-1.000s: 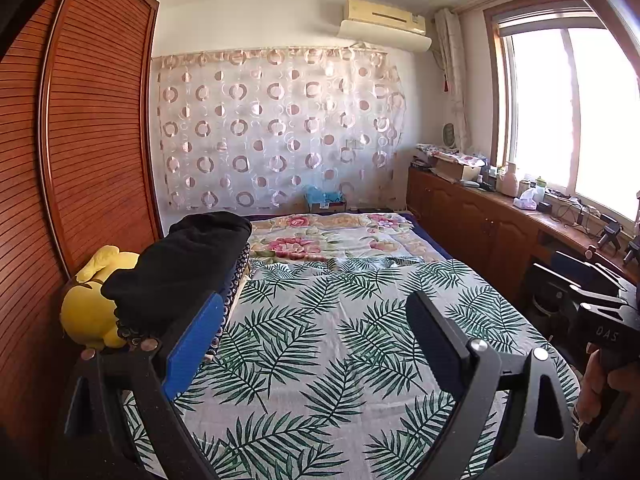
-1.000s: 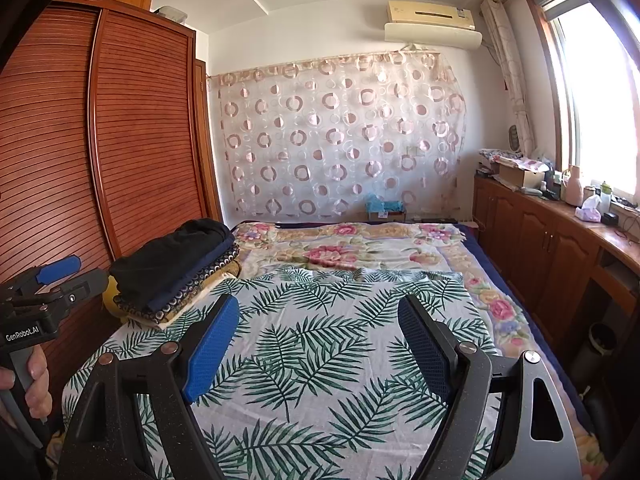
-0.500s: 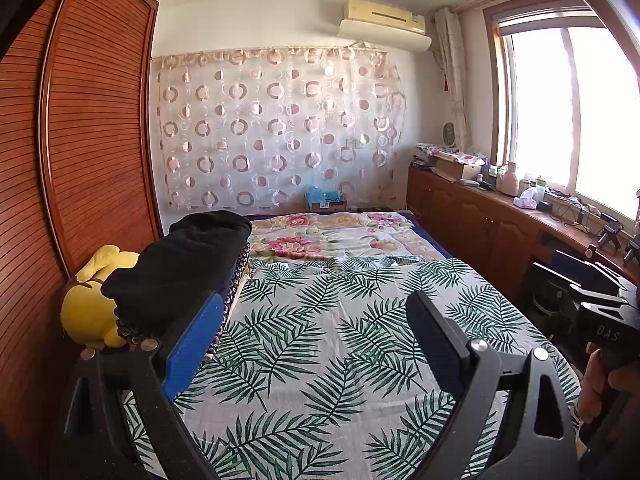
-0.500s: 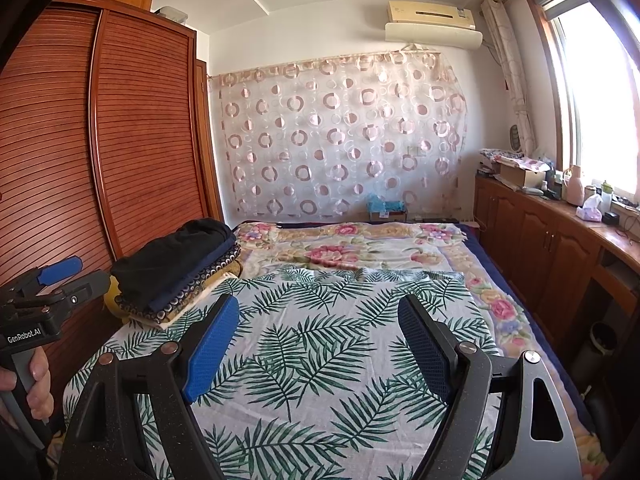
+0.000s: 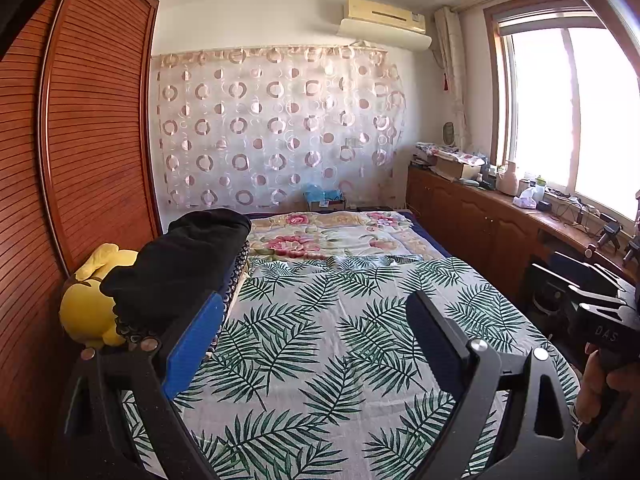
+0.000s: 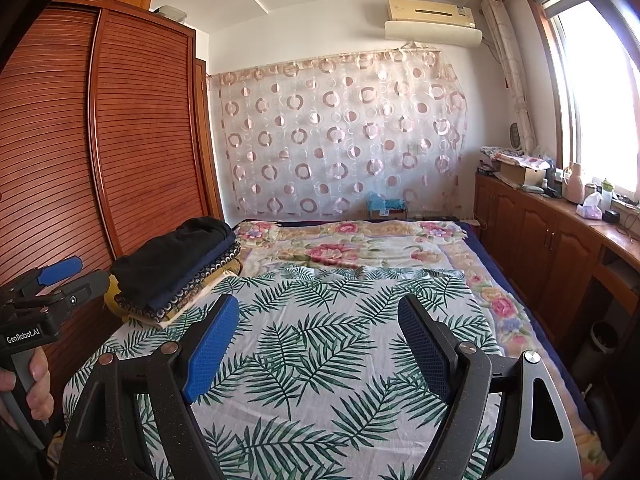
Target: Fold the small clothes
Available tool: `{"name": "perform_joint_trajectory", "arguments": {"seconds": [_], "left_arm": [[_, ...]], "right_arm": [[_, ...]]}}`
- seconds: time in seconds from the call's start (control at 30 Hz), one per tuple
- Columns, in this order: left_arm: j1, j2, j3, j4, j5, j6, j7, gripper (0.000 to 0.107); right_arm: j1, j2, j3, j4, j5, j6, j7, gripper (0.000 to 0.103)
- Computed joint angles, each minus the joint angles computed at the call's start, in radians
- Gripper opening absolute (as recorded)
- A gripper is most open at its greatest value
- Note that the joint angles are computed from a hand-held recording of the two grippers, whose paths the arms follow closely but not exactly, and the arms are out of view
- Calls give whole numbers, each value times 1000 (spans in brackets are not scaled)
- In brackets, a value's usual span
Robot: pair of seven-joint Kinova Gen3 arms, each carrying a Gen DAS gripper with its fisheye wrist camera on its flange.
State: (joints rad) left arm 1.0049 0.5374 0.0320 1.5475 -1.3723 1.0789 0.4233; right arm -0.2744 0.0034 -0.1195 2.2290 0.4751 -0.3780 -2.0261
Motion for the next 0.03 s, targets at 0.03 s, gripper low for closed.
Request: {"name": "perform_joint_trajectory", "arguments": {"seconds": [0.03], "left_arm": [[0,0,0,1,0,0,0,93]], "right_arm": [[0,1,1,1,1,-2,-1,83]]}}
